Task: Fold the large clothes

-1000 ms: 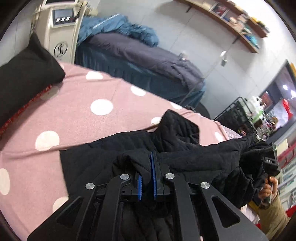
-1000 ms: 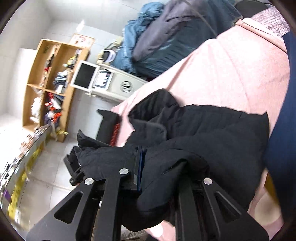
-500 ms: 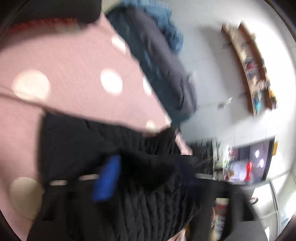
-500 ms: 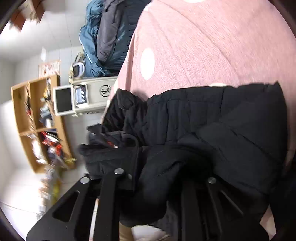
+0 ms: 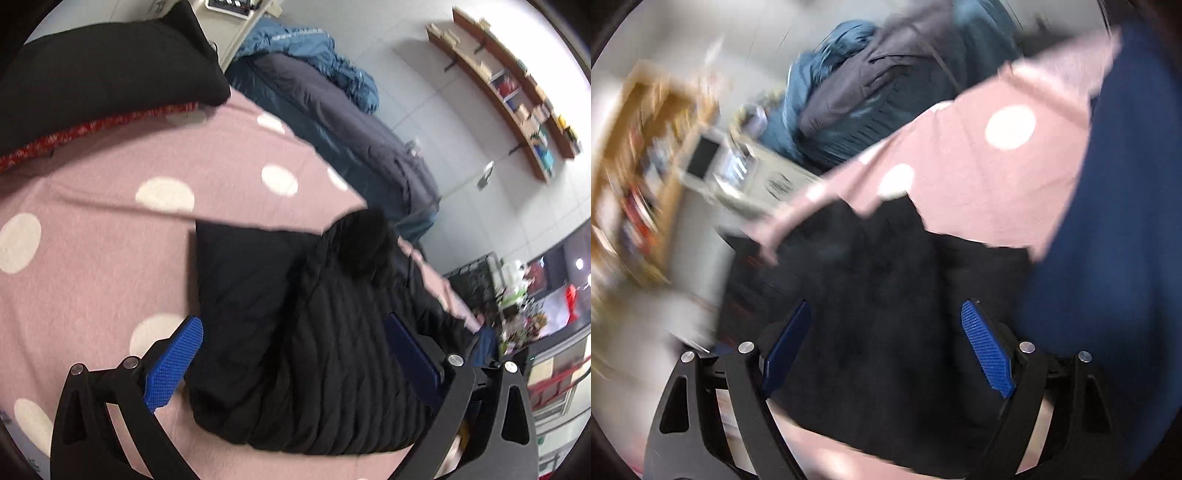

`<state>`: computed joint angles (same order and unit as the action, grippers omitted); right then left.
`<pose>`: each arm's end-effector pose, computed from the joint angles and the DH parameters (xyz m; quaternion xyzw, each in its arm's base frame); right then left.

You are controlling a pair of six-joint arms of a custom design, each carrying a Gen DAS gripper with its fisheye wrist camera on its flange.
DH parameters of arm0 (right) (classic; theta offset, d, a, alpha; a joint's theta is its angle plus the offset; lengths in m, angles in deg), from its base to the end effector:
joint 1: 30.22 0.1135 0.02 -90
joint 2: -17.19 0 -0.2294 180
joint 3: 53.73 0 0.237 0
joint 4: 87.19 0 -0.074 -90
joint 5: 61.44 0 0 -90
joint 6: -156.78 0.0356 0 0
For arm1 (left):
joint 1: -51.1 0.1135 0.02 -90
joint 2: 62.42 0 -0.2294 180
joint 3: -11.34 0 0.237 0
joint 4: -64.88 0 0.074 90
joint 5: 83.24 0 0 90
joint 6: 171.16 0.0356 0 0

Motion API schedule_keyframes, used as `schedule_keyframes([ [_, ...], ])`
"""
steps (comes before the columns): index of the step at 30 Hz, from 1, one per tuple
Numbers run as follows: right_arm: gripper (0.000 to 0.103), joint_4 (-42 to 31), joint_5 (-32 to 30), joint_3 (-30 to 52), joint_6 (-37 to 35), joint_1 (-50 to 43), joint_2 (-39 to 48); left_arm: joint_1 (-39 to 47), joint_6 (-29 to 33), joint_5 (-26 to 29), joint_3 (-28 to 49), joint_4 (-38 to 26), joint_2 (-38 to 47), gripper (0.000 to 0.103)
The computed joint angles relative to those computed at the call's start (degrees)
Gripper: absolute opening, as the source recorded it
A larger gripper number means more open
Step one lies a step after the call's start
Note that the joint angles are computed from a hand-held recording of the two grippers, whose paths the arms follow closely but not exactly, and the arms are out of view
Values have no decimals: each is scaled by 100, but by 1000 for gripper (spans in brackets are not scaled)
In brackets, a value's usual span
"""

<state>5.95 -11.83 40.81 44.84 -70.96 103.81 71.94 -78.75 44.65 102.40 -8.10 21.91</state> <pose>0.2125 -0.1526 0.2759 0.1198 0.9270 0.2464 0.2560 0.2637 0.0770 0.2761 -0.0823 0.9243 -0.2720 0.2547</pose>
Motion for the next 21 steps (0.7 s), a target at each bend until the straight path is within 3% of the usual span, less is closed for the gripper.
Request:
schedule_keyframes([
  [2,83,274,366,-719,-391,105,-692,-209,-98,-194,-402,272,-81,97],
  [5,83,471,560,-1439,-720,176,-1017,-480,-302,-263,-807,664,-151,97],
  [7,68,724,791,-1887,-572,221,-1019,-860,-340,-777,-1036,1031,-252,96],
  [8,52,706,703,-1994,-565,159,-933,-1158,-246,-1167,-1186,1201,-383,95],
  [9,39,753,600,-2099,-487,173,-967,-1386,-165,-1473,-1305,1307,-508,88],
  [12,19,740,411,-2222,-694,18,-1336,-1994,174,-2510,-1435,1433,-861,56],
  [13,17,724,309,-2206,-755,-101,-1488,-2079,260,-2618,-1410,1422,-934,44],
  [15,13,717,86,-2094,-606,-334,-1669,-2096,374,-2682,-1290,1465,-1051,32],
  [17,12,843,4,-1975,-335,-536,-1698,-2107,328,-2838,-1092,1522,-953,25],
  [21,11,1746,716,-2116,774,-34,-1636,-2324,-79,-3425,-640,1754,-172,23],
])
